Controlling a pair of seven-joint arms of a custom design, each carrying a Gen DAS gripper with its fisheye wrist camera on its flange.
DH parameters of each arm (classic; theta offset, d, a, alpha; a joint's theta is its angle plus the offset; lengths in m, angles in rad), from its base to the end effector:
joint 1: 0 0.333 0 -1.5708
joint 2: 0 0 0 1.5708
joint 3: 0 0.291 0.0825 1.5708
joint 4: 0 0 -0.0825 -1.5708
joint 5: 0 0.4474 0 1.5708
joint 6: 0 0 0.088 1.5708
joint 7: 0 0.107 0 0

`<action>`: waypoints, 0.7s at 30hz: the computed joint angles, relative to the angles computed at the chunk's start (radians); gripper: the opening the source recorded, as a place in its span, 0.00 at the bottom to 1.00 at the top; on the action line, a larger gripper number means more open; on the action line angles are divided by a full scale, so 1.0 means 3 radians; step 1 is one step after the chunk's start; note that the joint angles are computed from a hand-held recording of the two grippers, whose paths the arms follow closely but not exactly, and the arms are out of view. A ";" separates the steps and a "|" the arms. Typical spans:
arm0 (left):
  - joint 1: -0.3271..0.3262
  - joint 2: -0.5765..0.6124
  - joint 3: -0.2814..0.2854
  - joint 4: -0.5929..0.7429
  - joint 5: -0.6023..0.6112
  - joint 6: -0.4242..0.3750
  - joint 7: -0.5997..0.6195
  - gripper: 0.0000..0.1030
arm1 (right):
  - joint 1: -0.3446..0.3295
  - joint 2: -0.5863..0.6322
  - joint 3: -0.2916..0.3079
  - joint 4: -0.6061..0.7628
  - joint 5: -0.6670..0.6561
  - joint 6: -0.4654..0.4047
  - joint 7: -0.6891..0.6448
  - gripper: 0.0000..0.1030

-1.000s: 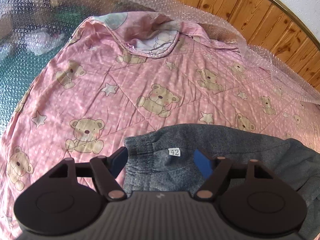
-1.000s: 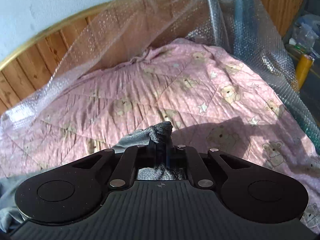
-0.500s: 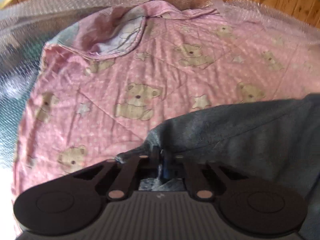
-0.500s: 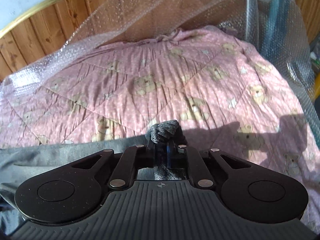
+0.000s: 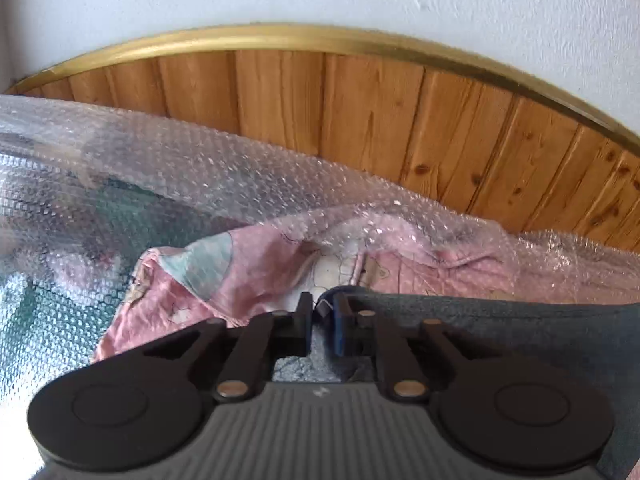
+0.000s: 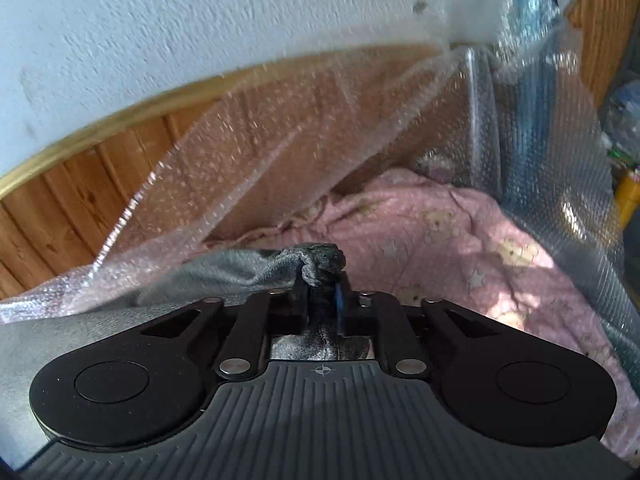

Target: Fold clothes

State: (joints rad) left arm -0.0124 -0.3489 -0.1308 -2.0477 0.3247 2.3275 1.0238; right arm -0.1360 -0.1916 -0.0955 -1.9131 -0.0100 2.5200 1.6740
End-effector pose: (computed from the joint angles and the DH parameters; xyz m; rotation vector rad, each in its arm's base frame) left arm 0.5611 -0.0839 0.6239 -1.9861 1.5440 -0.5392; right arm 0.6011 -0.1462 0.6366 -1.4463 2.0348 -0.7821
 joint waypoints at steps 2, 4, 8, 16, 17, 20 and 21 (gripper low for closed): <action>0.0007 0.0022 -0.0030 -0.0064 0.0062 0.0055 -0.0053 0.35 | -0.0043 0.0043 0.0050 -0.0072 -0.0221 -0.0066 0.0165 0.49; -0.0003 -0.0078 -0.0014 -0.0219 0.0012 0.0139 -0.0136 0.44 | -0.0062 -0.0064 0.0058 -0.0290 -0.0341 -0.0022 0.0256 0.49; -0.0060 -0.0394 0.0048 -0.0589 -0.0131 0.0163 -0.0095 0.56 | -0.0035 -0.0317 -0.0012 -0.0680 -0.0141 0.0116 0.0005 0.54; -0.0271 -0.1005 0.0112 -0.1130 -0.0616 -0.0222 0.0068 0.56 | 0.0022 -0.0148 -0.0089 -0.0634 0.0232 0.0179 -0.0684 0.76; -0.0302 -0.1092 0.0107 -0.1198 -0.0664 -0.0275 0.0054 0.56 | 0.0045 -0.0087 -0.0111 -0.0594 0.0327 0.0151 -0.0803 0.73; -0.0389 -0.1287 0.0098 -0.1336 -0.0770 -0.0438 0.0037 0.56 | 0.0081 0.0108 -0.0160 -0.0436 0.0595 -0.0051 -0.1124 0.28; -0.0392 -0.1331 0.0092 -0.1353 -0.0766 -0.0471 0.0033 0.56 | 0.0083 0.0165 -0.0171 -0.0358 0.0676 -0.0206 -0.1205 0.07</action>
State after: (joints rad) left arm -0.1301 -0.7483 -0.1032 -2.4536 0.0949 2.1863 1.0337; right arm -0.1111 -0.1422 -0.1468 -2.0207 0.1927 2.4582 1.3124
